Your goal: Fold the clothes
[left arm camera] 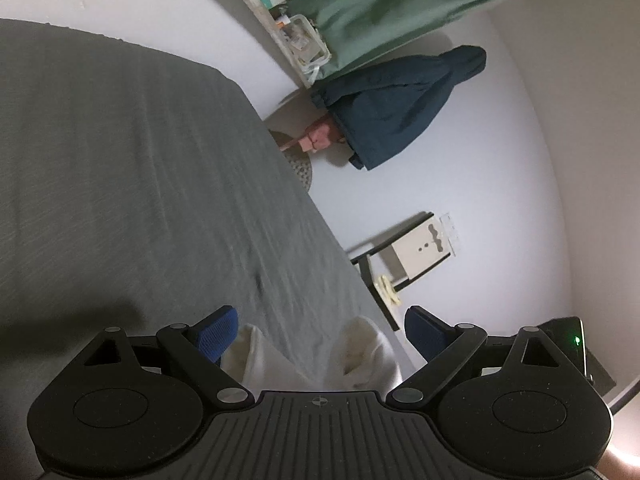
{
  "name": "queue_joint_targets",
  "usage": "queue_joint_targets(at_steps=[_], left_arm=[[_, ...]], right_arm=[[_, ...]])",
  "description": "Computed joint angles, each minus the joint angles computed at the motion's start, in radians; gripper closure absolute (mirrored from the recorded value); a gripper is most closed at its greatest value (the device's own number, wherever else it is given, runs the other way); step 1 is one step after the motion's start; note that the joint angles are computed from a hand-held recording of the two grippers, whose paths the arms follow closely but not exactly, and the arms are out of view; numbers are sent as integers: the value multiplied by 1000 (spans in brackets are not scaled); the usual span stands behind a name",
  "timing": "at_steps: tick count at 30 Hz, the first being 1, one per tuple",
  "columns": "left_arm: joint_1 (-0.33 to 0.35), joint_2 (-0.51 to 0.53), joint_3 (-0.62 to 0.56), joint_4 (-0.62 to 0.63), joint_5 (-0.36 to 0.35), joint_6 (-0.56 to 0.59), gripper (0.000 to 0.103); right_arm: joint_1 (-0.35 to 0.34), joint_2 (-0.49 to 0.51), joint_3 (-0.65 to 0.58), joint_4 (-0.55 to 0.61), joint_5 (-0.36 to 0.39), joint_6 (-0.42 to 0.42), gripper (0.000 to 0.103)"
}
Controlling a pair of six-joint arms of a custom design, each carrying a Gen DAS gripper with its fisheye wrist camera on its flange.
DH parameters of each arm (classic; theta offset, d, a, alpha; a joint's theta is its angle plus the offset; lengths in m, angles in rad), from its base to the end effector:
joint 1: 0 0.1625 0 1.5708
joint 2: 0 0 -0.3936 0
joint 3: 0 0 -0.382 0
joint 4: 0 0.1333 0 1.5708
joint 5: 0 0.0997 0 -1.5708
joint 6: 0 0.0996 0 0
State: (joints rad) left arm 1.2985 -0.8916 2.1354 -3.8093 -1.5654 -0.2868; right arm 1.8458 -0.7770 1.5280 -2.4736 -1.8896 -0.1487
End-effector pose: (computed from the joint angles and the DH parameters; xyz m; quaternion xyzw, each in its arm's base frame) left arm -0.0077 -0.5251 0.1363 0.0077 -0.8788 0.4592 0.1294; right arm 0.2809 -0.6197 0.0994 0.1952 -0.9650 0.0847 0.1532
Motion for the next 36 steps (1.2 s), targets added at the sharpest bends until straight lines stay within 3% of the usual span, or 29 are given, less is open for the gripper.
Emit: queue_joint_targets(at_steps=[4,6,9,12,13,18,21,25,28,31,34,36], left_arm=[[12,4,2,-19,-22,-20,10],[15,6,2,-22,-25,-26,10],[17,7,5,-29,-20,-33,10],[23,12,3,-46,-34,-44,10],[25,13,1,-47,-39,-48,10],[23,12,-7,-17,-40,-38,10],[17,6,-6,0,-35,-24,10],[16,0,-10,19,-28,-17,10],[18,-2,-18,35,-31,-14,10],[20,-2,-26,51,-44,-4,10],[25,0,-36,57,-66,2,10],[29,3,-40,45,-82,0,10]], right_arm=[[9,23,9,-24,4,-12,93],[6,51,2,-53,-6,30,76],[-10,36,66,-151,66,33,54],[-20,-30,186,-250,161,-99,54],[-14,-52,233,-291,152,-167,54],[40,-88,443,-612,-14,-604,52],[52,-72,502,-735,-53,-764,52],[63,-24,519,-866,-80,-888,53],[90,52,445,-864,-87,-908,55],[83,88,449,-967,-77,-981,59],[76,105,454,-1015,-60,-1025,79],[73,106,466,-1057,-41,-1045,83]])
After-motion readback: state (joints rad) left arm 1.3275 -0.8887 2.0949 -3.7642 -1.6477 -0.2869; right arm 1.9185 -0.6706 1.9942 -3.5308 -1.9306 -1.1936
